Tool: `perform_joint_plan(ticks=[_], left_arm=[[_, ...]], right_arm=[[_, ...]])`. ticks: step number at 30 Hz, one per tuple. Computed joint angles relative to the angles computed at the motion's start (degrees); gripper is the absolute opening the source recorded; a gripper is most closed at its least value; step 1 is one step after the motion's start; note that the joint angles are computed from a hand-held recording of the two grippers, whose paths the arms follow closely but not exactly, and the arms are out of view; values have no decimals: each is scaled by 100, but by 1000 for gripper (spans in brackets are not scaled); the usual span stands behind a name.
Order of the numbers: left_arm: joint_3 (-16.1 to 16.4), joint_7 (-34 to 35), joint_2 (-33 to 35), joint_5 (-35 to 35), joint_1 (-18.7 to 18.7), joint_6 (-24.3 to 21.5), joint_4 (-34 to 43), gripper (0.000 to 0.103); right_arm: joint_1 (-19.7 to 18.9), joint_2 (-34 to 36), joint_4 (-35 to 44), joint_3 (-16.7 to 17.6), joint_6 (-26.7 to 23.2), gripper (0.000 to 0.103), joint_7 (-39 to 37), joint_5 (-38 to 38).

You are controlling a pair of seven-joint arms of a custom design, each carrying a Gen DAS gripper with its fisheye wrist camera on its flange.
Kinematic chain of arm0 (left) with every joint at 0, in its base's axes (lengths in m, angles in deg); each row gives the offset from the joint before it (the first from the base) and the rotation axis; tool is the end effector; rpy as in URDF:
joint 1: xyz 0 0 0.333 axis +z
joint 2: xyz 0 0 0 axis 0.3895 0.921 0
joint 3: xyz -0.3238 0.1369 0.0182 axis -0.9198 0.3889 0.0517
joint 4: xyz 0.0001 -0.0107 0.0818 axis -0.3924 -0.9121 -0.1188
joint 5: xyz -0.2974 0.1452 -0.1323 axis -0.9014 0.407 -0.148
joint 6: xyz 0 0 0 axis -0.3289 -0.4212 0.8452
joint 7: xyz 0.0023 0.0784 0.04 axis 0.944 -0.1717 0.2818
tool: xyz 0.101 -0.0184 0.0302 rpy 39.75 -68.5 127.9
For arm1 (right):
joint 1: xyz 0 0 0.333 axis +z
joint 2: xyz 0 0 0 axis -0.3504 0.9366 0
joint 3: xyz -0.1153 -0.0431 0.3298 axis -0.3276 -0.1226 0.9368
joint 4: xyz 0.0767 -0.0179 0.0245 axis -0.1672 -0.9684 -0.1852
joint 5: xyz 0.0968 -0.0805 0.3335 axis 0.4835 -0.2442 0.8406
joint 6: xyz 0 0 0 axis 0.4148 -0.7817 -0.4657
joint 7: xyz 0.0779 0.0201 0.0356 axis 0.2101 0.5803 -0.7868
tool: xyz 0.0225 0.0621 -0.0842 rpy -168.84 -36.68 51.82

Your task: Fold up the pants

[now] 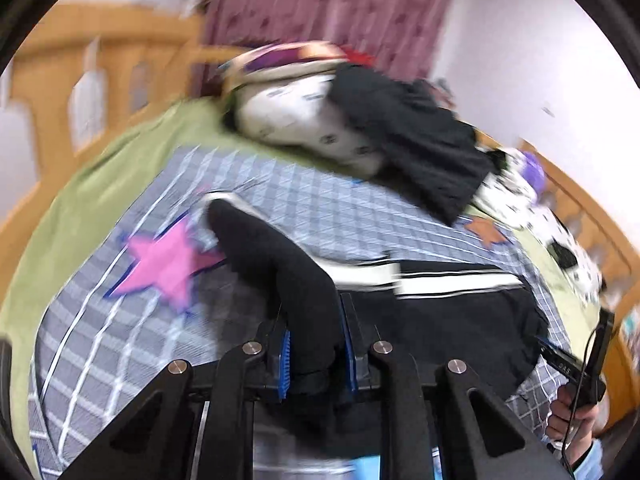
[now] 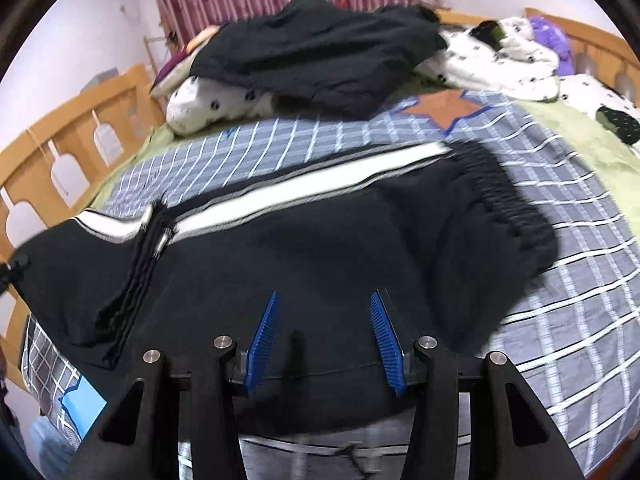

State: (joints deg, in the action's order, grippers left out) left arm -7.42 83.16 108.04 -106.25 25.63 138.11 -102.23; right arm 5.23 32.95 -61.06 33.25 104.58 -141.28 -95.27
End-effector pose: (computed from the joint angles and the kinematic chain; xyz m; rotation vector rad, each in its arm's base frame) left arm 0.6835 -0.0869 0.5577 -1.5016 2.1097 -1.2147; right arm 0.5407 0.2959 0.4811 -1.3337 2.0654 -0.6760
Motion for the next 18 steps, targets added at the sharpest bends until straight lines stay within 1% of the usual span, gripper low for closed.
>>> perform_joint_plan(ticks=[2, 3, 5, 7, 8, 10, 12, 15, 16, 17, 18], left_arm=[[-206, 257, -119, 1, -197, 93, -122, 19], [-268, 328, -134, 10, -293, 57, -132, 19], [-338, 318, -111, 142, -587, -15, -141, 19], [-437, 377, 17, 219, -839, -68, -99, 18], [-460, 334, 131, 312, -1001, -97, -55, 18], [-473, 153, 308, 421, -1205, -215, -6, 18], [-536, -2, 521, 407, -1286, -485, 76, 18], [-605, -67, 729, 378, -1293, -983, 104, 17], [-627, 6, 682, 326, -1288, -940, -15, 17], [-754, 268, 627, 123, -1163, -1005, -94, 14], [-814, 472, 538, -47, -1058, -1097, -172, 14]], right_arm=[[37, -255, -284, -79, -37, 47, 475, -394], [16, -422, -487, -93, -46, 47, 782, -600], [-82, -642, -760, -30, -70, 47, 1194, -828], [-212, -908, -1103, 32, -30, 47, 1760, -1151], [-285, -1024, -1251, 76, -22, 47, 2009, -1289], [-408, -1199, -1466, 183, -89, 47, 2316, -1419], [-523, -1346, -1659, 266, -102, 47, 2537, -1497], [-694, -1490, -1889, 332, 118, 47, 2905, -1710], [-735, -1497, -1919, 353, 173, 47, 2942, -1749], [-756, -1477, -1909, 382, 172, 47, 2895, -1728], [-767, -1426, -1864, 406, 167, 47, 2827, -1712]])
